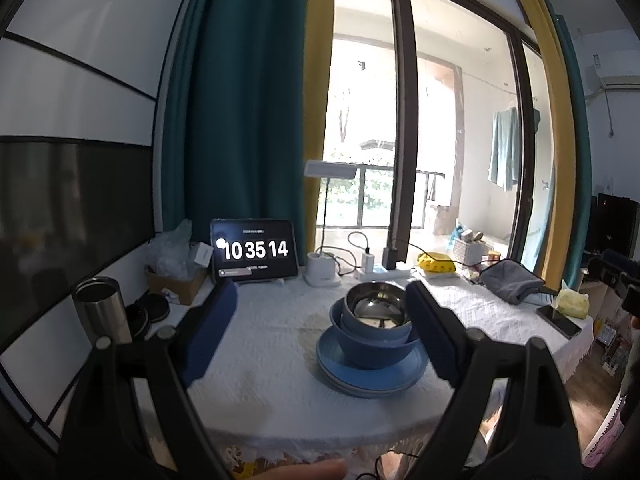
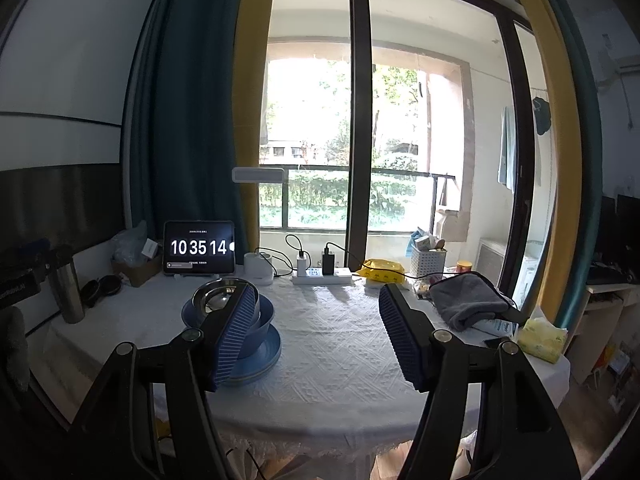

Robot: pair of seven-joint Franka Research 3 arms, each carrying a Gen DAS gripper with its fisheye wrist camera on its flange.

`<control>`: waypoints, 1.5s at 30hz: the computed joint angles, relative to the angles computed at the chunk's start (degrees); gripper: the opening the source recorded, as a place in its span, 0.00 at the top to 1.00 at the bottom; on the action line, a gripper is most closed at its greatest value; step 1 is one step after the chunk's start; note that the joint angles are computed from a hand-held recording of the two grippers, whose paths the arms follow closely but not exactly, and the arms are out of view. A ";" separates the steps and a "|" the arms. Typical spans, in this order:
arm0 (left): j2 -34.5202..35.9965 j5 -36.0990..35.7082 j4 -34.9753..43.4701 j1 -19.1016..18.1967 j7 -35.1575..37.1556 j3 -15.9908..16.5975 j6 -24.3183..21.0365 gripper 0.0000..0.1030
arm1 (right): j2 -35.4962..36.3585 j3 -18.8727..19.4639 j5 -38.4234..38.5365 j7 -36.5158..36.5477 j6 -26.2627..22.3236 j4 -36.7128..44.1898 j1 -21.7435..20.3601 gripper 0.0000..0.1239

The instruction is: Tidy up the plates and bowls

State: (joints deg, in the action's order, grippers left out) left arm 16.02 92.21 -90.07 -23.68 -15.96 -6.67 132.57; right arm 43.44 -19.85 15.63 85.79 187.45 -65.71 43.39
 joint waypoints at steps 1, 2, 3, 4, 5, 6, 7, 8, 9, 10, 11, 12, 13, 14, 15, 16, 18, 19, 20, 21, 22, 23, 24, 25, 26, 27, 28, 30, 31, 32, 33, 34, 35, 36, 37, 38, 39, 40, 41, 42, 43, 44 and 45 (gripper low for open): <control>0.01 0.03 -0.01 0.03 -0.01 0.01 0.15 0.16 | 0.00 -0.04 0.03 0.00 -0.01 -0.03 0.03 0.45; 0.01 0.03 -0.01 0.03 -0.01 0.01 0.15 0.16 | 0.00 -0.11 0.06 0.03 -0.17 -0.02 0.07 0.45; 0.06 0.09 0.06 -0.03 -0.04 0.00 0.08 0.16 | 0.05 -0.16 0.06 0.11 -0.26 0.03 0.10 0.45; 0.03 0.05 0.01 0.00 -0.04 0.02 0.12 0.16 | 0.03 -0.25 0.02 0.19 -0.27 -0.02 0.18 0.45; 0.06 0.07 0.04 -0.02 -0.06 0.01 0.14 0.16 | 0.16 -0.24 -0.01 0.28 -0.32 0.21 0.11 0.45; 0.00 0.07 -0.02 -0.03 -0.06 0.02 0.14 0.16 | 0.17 -0.17 -0.08 0.34 -0.37 0.27 0.05 0.45; 0.02 0.09 0.00 0.00 -0.10 0.03 0.19 0.16 | 0.17 -0.17 -0.14 0.40 -0.37 0.26 0.04 0.45; 0.02 0.09 0.00 0.00 -0.10 0.03 0.19 0.16 | 0.22 -0.38 -0.16 0.53 -0.34 0.26 0.16 0.45; 0.09 0.06 0.10 0.01 -0.13 0.02 0.24 0.16 | 0.20 -0.26 -0.24 0.52 -0.38 0.28 0.06 0.45; 0.07 0.07 0.08 0.02 -0.10 0.04 0.30 0.16 | 0.27 -0.28 -0.24 0.64 -0.48 0.40 0.06 0.45; 0.12 0.06 0.14 -0.01 -0.08 0.03 0.29 0.16 | 0.47 -0.36 -0.26 0.82 -0.69 0.71 0.04 0.45; 0.08 0.08 0.10 -0.01 -0.12 0.05 0.29 0.16 | 0.40 -0.54 -0.36 0.97 -0.62 0.58 0.15 0.45; 0.11 0.04 0.14 -0.02 -0.06 0.05 0.26 0.16 | 0.40 -0.68 -0.40 1.13 -0.66 0.56 0.23 0.45; 0.05 0.09 0.05 -0.03 -0.14 0.07 0.23 0.16 | 0.41 -0.69 -0.47 1.26 -0.70 0.58 0.24 0.45; 0.07 0.14 0.06 -0.05 -0.19 0.05 0.20 0.16 | 0.37 -0.57 -0.61 1.28 -0.60 0.51 0.15 0.45; 0.07 0.04 0.09 -0.02 -0.06 0.05 0.22 0.16 | 0.37 -0.53 -0.70 1.29 -0.57 0.53 0.11 0.45; 0.04 0.09 0.05 -0.01 -0.16 0.05 0.30 0.16 | 0.38 -0.68 -0.75 1.44 -0.63 0.51 0.20 0.45; 0.06 0.10 0.08 -0.02 -0.13 0.05 0.23 0.16 | 0.38 -0.68 -0.80 1.49 -0.63 0.51 0.19 0.45; 0.15 0.10 0.19 -0.04 -0.08 0.04 0.25 0.16 | 0.39 -0.62 -0.82 1.55 -0.61 0.53 0.16 0.45; 0.15 0.13 0.19 -0.04 -0.14 0.04 0.35 0.16 | 0.47 -0.79 -0.79 1.68 -0.64 0.61 0.25 0.45; 0.16 0.13 0.19 -0.03 -0.18 0.05 0.49 0.16 | 0.57 -0.91 -0.76 1.83 -0.69 0.72 0.28 0.45; 0.25 0.07 0.31 -0.03 -0.17 0.03 0.60 0.16 | 0.56 -0.81 -0.81 1.87 -0.69 0.74 0.20 0.45; 0.31 0.06 0.37 -0.07 -0.18 0.04 0.65 0.16 | 0.65 -0.83 -0.80 2.00 -0.62 0.85 0.19 0.45; 0.39 0.03 0.49 -0.10 -0.15 0.04 0.72 0.16 | 0.68 -0.79 -0.80 2.06 -0.57 0.84 0.15 0.45; 0.37 0.07 0.47 -0.13 -0.17 0.08 0.79 0.16 | 0.70 -0.87 -0.77 2.14 -0.54 0.85 0.19 0.45; 0.41 0.12 0.53 -0.19 -0.19 0.09 0.78 0.16 | 0.73 -0.74 -0.82 2.09 -0.51 0.93 0.10 0.45; 0.43 0.15 0.57 -0.23 -0.18 0.10 0.78 0.16 | 0.77 -0.74 -0.82 2.10 -0.51 0.97 0.10 0.45; 0.28 0.14 0.35 -0.18 -0.24 0.13 1.01 0.16 | 0.79 -0.94 -0.79 2.21 -0.55 0.94 0.22 0.45; 0.22 0.15 0.25 -0.14 -0.28 0.14 1.12 0.16 | 0.75 -0.93 -0.79 2.23 -0.57 0.90 0.23 0.45; 0.23 0.20 0.27 -0.16 -0.28 0.13 1.08 0.16 | 0.80 -0.99 -0.79 2.28 -0.69 1.00 0.26 0.45; 0.26 0.21 0.31 -0.18 -0.27 0.11 1.02 0.16 | 0.66 -0.93 -0.84 2.28 -0.54 0.74 0.25 0.45; 0.23 0.22 0.28 -0.15 -0.29 0.13 1.04 0.16 | 0.66 -0.93 -0.84 2.28 -0.54 0.74 0.25 0.45; 0.30 0.24 0.36 -0.19 -0.26 0.11 0.99 0.16 | 0.68 -1.02 -0.82 2.32 -0.61 0.78 0.31 0.45; 0.28 0.20 0.33 -0.17 -0.23 0.12 1.01 0.16 | 0.64 -0.91 -0.87 2.28 -0.51 0.71 0.25 0.45; 0.23 0.16 0.27 -0.13 -0.26 0.12 1.13 0.16 | 0.64 -0.92 -0.86 2.27 -0.51 0.71 0.25 0.45; 0.27 0.09 0.32 -0.12 -0.20 0.10 1.17 0.16 | 0.68 -0.95 -0.85 2.27 -0.49 0.76 0.27 0.45; 0.26 0.11 0.31 -0.15 -0.21 0.10 1.12 0.16 | 0.73 -1.03 -0.83 2.30 -0.58 0.86 0.31 0.45; 0.24 0.16 0.28 -0.16 -0.25 0.12 1.11 0.16 | 0.67 -1.09 -0.81 2.33 -0.54 0.73 0.36 0.45; 0.28 0.17 0.33 -0.18 -0.23 0.10 1.10 0.16 | 0.67 -1.10 -0.81 2.34 -0.53 0.73 0.38 0.45; 0.27 0.17 0.31 -0.16 -0.23 0.11 1.14 0.16 | 0.67 -1.10 -0.81 2.34 -0.53 0.73 0.38 0.45; 0.30 0.16 0.36 -0.18 -0.20 0.10 1.10 0.16 | 0.67 -1.26 -0.75 2.42 -0.60 0.72 0.47 0.45; 0.31 0.14 0.37 -0.21 -0.21 0.10 1.03 0.16 | 0.70 -1.32 -0.75 2.47 -0.62 0.72 0.51 0.45; 0.29 0.12 0.34 -0.20 -0.24 0.11 1.04 0.16 | 0.71 -1.38 -0.76 2.53 -0.60 0.70 0.56 0.45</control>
State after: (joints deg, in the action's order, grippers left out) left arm 16.32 92.33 -89.72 -23.88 -16.20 -6.56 133.61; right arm 44.15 -21.23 14.87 88.33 186.85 -65.01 43.95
